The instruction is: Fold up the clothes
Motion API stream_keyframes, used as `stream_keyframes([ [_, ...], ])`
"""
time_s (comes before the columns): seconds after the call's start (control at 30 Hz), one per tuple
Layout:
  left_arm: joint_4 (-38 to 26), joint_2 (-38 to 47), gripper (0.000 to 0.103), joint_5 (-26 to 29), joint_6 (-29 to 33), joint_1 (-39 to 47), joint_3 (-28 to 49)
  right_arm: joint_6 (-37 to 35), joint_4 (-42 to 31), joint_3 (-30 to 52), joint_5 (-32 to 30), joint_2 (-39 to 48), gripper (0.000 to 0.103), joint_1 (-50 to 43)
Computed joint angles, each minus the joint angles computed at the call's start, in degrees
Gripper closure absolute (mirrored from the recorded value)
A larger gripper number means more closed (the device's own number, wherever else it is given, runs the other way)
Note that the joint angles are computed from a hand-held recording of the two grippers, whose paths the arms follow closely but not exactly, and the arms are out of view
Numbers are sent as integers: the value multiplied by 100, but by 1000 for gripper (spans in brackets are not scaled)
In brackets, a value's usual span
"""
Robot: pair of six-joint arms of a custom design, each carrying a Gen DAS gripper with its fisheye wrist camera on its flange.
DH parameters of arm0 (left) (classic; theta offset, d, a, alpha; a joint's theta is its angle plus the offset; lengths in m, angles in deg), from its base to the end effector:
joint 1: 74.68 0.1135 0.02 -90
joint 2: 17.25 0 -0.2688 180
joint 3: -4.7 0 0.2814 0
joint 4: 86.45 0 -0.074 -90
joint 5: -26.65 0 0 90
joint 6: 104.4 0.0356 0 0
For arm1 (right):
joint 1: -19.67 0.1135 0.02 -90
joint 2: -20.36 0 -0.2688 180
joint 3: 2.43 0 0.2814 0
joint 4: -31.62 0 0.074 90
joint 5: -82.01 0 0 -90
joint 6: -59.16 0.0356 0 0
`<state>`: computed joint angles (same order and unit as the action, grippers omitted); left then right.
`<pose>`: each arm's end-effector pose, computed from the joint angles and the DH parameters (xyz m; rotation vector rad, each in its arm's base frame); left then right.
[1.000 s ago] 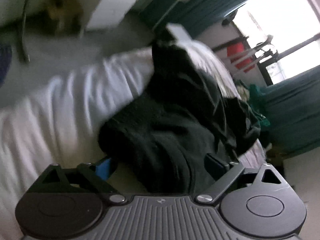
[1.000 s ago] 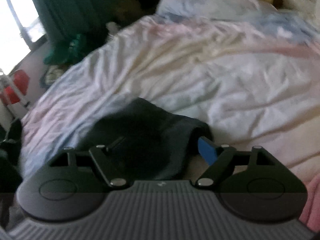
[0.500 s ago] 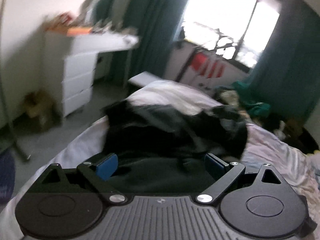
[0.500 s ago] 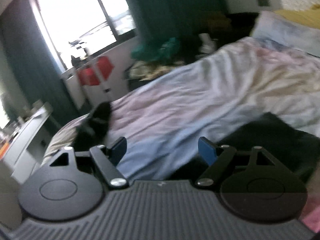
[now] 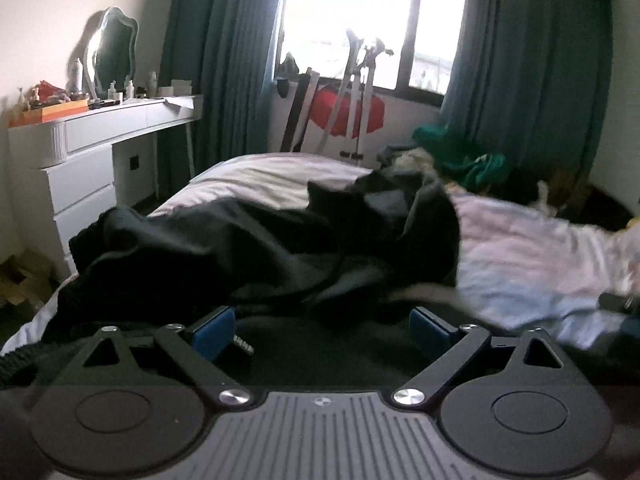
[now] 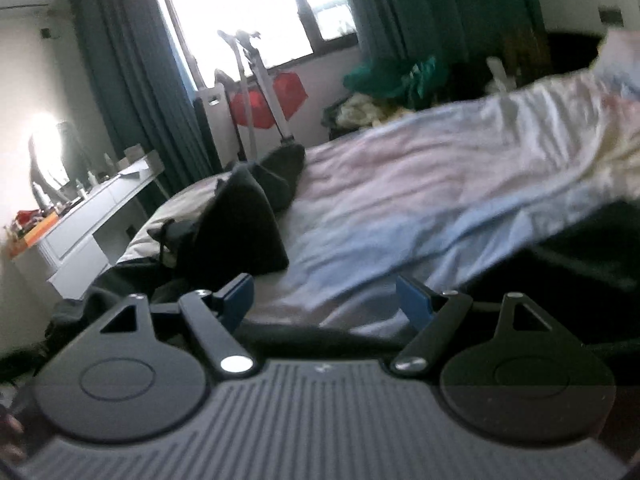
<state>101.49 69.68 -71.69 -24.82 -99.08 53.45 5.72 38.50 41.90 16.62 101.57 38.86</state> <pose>0.2946 -0.1280 0.1530 0.1681 2.0929 -0.2147 0.2845 0.0833 0.1571 0.5593 1.9684 0.1566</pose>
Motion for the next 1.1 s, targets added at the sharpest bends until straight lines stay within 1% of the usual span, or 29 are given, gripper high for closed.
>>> stream_keyframes([
  [0.07, 138, 248, 8, -66, 22, -33, 57, -30, -61, 193, 60, 138, 23, 3],
  [0.13, 283, 334, 8, -143, 54, -67, 57, -124, 28, 276, 215, 267, 23, 81],
  [0.23, 371, 539, 8, -115, 82, -29, 140, -268, 131, 345, 404, 420, 23, 172],
  [0.33, 352, 565, 8, -11, 14, 9, 137, -255, 45, 323, 446, 386, 23, 199],
  [0.4, 310, 444, 8, -38, 45, 8, 62, -212, -16, 310, 486, 343, 23, 208],
  [0.5, 316, 404, 7, -149, 108, -21, 6, -155, -116, 307, 553, 303, 23, 233],
  [0.7, 86, 533, 7, -460, 258, -156, 139, -26, -288, 196, 638, 176, 23, 290],
  [0.77, -109, 676, 7, -637, 351, -239, 329, 18, -373, 135, 671, 81, 23, 298],
  [0.83, -406, 803, 7, -603, 353, -230, 603, 59, -457, 69, 701, -28, 23, 299],
  [0.97, -673, 1038, 7, -634, 248, -220, 1164, 156, -522, -42, 754, -201, 23, 262],
  [1.07, -930, 1627, 6, -808, 402, -370, 2057, 198, -487, -56, 595, -236, 23, 146],
  [1.1, -1027, 1828, 4, -862, 462, -415, 2371, 208, -475, -62, 494, -236, 23, 94],
])
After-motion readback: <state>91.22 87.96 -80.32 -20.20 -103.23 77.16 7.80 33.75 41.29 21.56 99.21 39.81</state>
